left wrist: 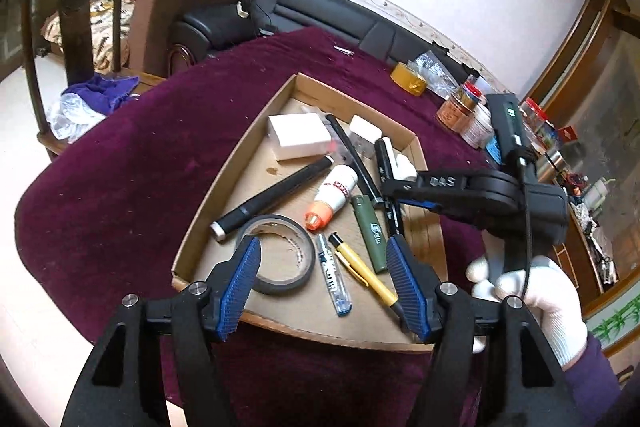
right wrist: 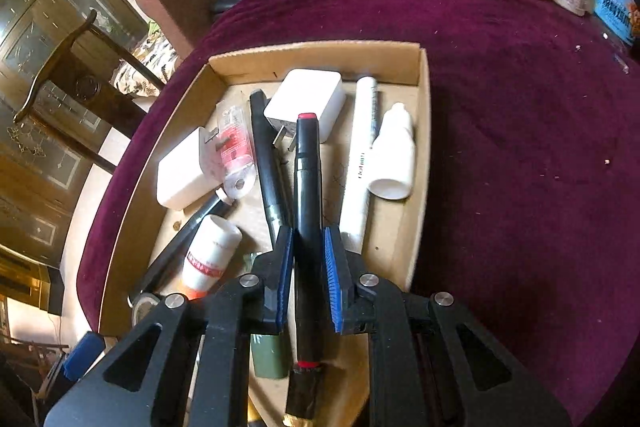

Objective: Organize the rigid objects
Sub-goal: 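Place the clear pen in the tray with the left gripper while the right gripper places the marker, then open both grippers and lift them away from the tray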

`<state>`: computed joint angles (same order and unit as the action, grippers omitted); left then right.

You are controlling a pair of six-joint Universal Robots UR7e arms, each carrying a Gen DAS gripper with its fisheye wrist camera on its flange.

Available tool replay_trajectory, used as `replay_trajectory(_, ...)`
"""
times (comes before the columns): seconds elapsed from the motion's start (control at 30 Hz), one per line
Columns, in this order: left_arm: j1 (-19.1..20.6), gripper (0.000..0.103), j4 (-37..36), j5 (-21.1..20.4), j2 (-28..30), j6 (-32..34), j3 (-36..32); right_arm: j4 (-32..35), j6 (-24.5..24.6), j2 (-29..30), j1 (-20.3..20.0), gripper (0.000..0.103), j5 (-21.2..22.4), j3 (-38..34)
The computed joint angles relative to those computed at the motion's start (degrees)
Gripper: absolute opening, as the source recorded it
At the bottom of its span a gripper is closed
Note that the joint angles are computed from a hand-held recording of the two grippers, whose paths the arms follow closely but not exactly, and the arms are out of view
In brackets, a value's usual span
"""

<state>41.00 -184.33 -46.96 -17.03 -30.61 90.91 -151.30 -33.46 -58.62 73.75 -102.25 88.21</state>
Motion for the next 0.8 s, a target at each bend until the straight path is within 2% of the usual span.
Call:
replay_trajectory(0.23, -1.59, 0.059, 1.38, 2.31, 0.75, -0.49, -0.32, -3.63, -3.96, -6.13, -2.10, 0.020, 3.86, 6.27)
replay_trajectory(0.37, -3.34, 0.059, 4.18, 5.58, 1.54, -1.23, -1.38, -9.76, -7.18, -10.59, -4.21, 0.024, 6.82, 12.41)
replay_trajectory(0.43, -4.66, 0.063, 6.99, 8.93, 2.26, -2.61, -2.37, -15.80, -9.21, -12.57, -5.17, 0.033, 7.62, 16.29)
replay_trajectory(0.47, -5.32, 0.072, 8.28, 10.52, 2.57, -3.24, -2.79, -21.01, -11.40, -13.83, -5.71, 0.043, 8.08, 19.18)
replay_trajectory(0.5, -6.27, 0.074, 9.47, 12.95, 3.17, -3.67, -3.41, -24.87, -13.11, -14.43, -6.06, 0.051, 8.74, 21.06)
replay_trajectory(0.6, -8.18, 0.078, 8.91, 17.51, 4.92, -1.78, -4.74, -37.71, -18.86, -15.98, -7.45, 0.064, 12.03, 27.14)
replay_trajectory(0.67, -9.42, 0.084, 8.99, 20.41, 5.96, -0.65, -5.67, -41.09, -20.88, -16.67, -8.02, 0.071, 13.40, 29.15)
replay_trajectory(0.73, -10.53, 0.086, 9.87, 22.78, 6.81, -0.44, -6.65, -42.04, -22.16, -17.41, -8.51, 0.071, 14.47, 30.31)
replay_trajectory(0.8, -10.99, 0.086, 11.00, 23.48, 7.01, -0.73, -7.16, -42.37, -22.19, -18.06, -9.03, 0.071, 15.34, 31.01)
